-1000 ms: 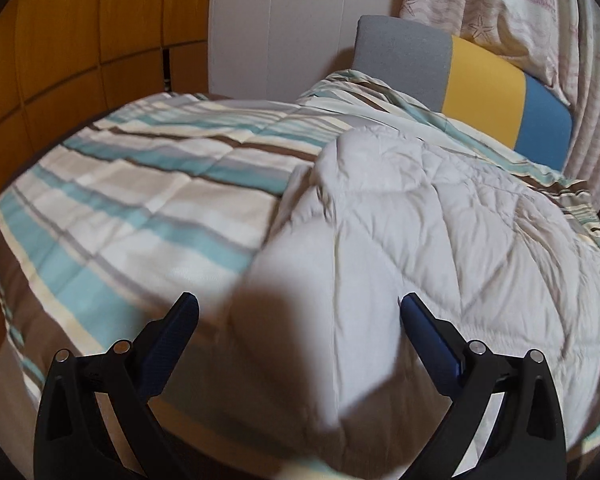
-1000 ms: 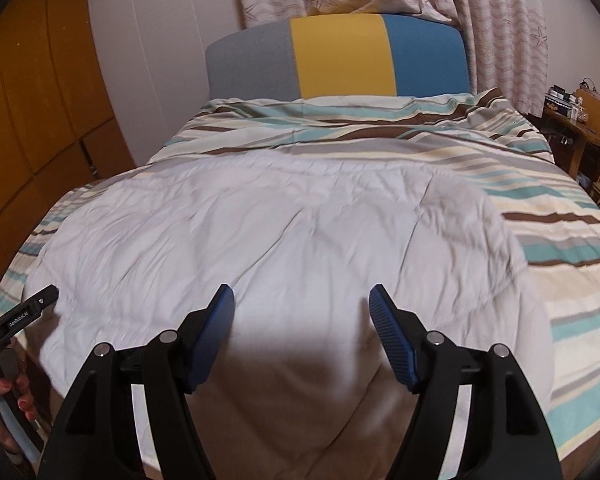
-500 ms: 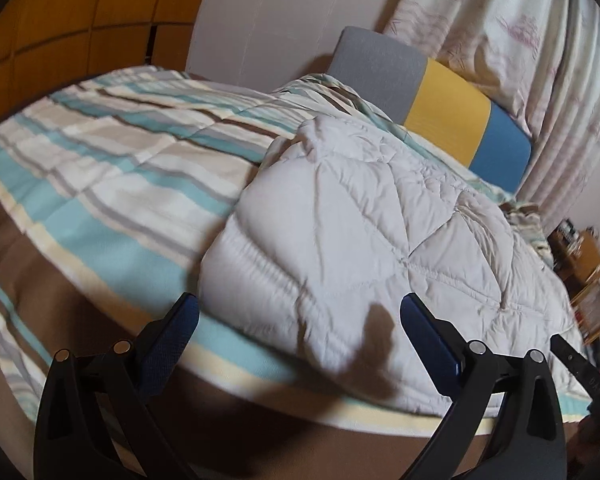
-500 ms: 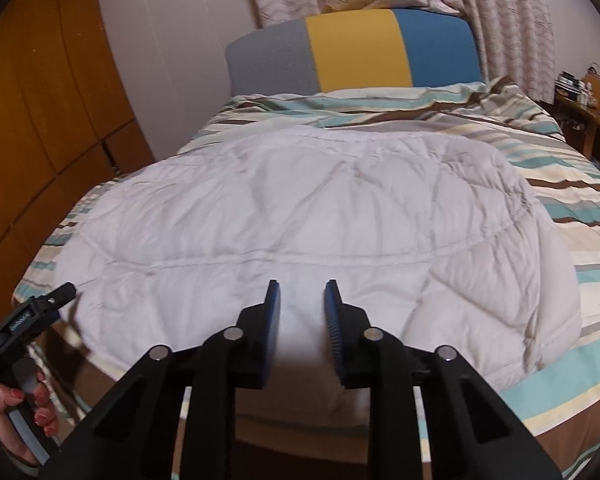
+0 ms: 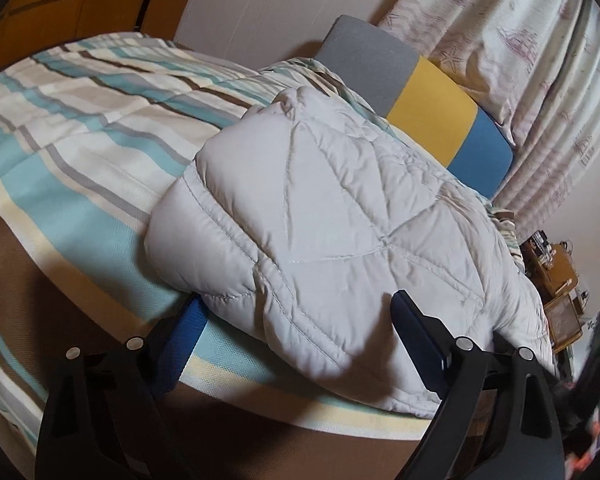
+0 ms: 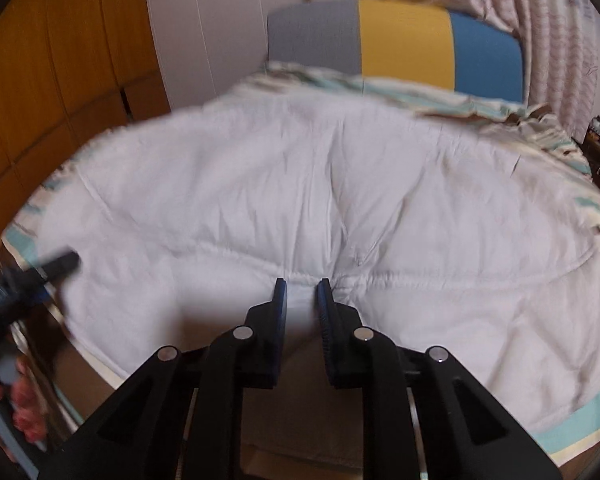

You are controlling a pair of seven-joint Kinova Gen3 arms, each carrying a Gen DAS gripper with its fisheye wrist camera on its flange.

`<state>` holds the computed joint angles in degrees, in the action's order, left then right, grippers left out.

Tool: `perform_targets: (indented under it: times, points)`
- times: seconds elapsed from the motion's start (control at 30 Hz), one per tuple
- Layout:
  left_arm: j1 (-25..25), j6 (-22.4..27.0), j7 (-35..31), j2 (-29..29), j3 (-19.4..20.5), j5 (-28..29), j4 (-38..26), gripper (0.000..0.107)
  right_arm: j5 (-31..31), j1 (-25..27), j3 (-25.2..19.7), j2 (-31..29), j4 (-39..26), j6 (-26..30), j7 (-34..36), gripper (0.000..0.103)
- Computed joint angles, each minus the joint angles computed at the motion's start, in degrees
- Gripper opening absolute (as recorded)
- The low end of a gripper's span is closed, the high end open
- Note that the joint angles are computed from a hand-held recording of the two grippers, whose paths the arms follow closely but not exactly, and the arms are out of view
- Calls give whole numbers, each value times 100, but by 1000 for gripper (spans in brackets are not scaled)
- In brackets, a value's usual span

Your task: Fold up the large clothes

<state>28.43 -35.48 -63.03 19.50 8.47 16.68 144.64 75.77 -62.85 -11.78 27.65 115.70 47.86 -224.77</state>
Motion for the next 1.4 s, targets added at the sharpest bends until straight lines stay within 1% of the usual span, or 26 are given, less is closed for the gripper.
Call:
perform_targets:
  times: [0.07, 0.1, 0.17, 0.23, 0.3, 0.33, 0.37, 0.4, 0.43, 0.5, 0.53, 0.57, 0.63, 0.7, 0.77, 0.8, 0.87, 0.9, 0.97, 1.03, 1.07, 1.13, 1.23, 1.33, 1.37, 1.4]
  points:
    - [-62, -76, 169, 100, 66, -81, -5, 92, 221, -147, 97, 157, 68, 63, -270, 14]
    - [-50, -115, 210, 135, 74, -90, -1, 92, 267, -157, 28, 243, 44, 211, -302, 14]
    - [106, -205, 180, 193, 40, 16, -19, 92, 196, -201, 4, 317, -29, 359, -230, 14]
    - [228, -338, 323, 269, -11, -144, -16, 92, 241, -226, 3, 332, -1, 391, -339, 14]
    - [409, -374, 334, 287, -143, -129, -43, 92, 317, -267, 0, 378, 12, 459, -459, 14]
    - [358, -399, 369, 298, -126, -192, -50, 92, 323, -278, -9, 397, 7, 498, -469, 14]
    - [205, -518, 461, 328, -18, -276, -18, 92, 315, -291, -25, 407, 0, 529, -473, 14]
    - [40, -645, 544, 359, 104, -286, 13, 92, 328, -292, -32, 411, 5, 538, -497, 14]
    - [-34, -706, 616, 380, 139, -264, 17, 92, 357, -291, -37, 411, 22, 536, -543, 14]
    - [-153, -774, 882, 446, 104, -215, -4, 87, 365, -278, -56, 399, 18, 549, -549, 14]
    - [-267, -822, 945, 481, 187, -203, -3, 86, 362, -274, -63, 394, 14, 556, -543, 14]
    - [-454, -963, 951, 555, 375, -116, -5, 86, 358, -272, -69, 387, 12, 563, -536, 14]
    - [-660, -984, 694, 607, 691, 163, -84, 84, 385, -275, -75, 386, 31, 569, -583, 14]
    - [-1085, -1077, 635, 697, 1150, 234, -100, 73, 426, -269, -84, 379, 65, 559, -652, 14]
    - [-1616, -1388, 800, 869, 1677, 127, -18, 50, 461, -262, -100, 376, 92, 562, -709, 14]
    - [-1831, -1442, 771, 892, 1931, 179, 1, 47, 485, -262, -108, 374, 110, 564, -746, 14]
    - [-1943, -1513, 436, 762, 2281, 558, 37, 32, 528, -250, -124, 369, 138, 564, -807, 14]
    - [-1840, -1580, 228, 651, 2337, 791, 66, 30, 541, -248, -136, 366, 152, 570, -830, 14]
    - [-1418, -1632, -176, 334, 2236, 1257, 32, 27, 560, -239, -154, 364, 169, 584, -874, 14]
    - [-887, -1687, -642, 66, 2049, 1708, -74, 26, 617, -225, -169, 351, 218, 575, -991, 14]
    - [-621, -1746, -875, -90, 1962, 1833, -108, 25, 645, -206, -178, 349, 240, 562, -1041, 14]
    - [-91, -1751, -1341, -303, 1684, 1996, -228, 25, 735, -171, -201, 330, 307, 535, -1209, 14]
    - [706, -1787, -2040, -461, 1288, 1971, -475, 25, 847, -105, -253, 281, 406, 498, -1432, 14]
    - [1502, -1846, -2739, -422, 831, 2171, -761, 25, 889, -111, -337, 142, 568, 568, -1607, 16]
    - [1768, -1849, -2972, -393, 661, 2294, -863, 25, 967, -131, -374, 93, 667, 621, -1798, 23]
    - [2033, -1815, -3205, -382, 475, 2436, -976, 25, 989, -209, -420, -15, 813, 754, -2031, 36]
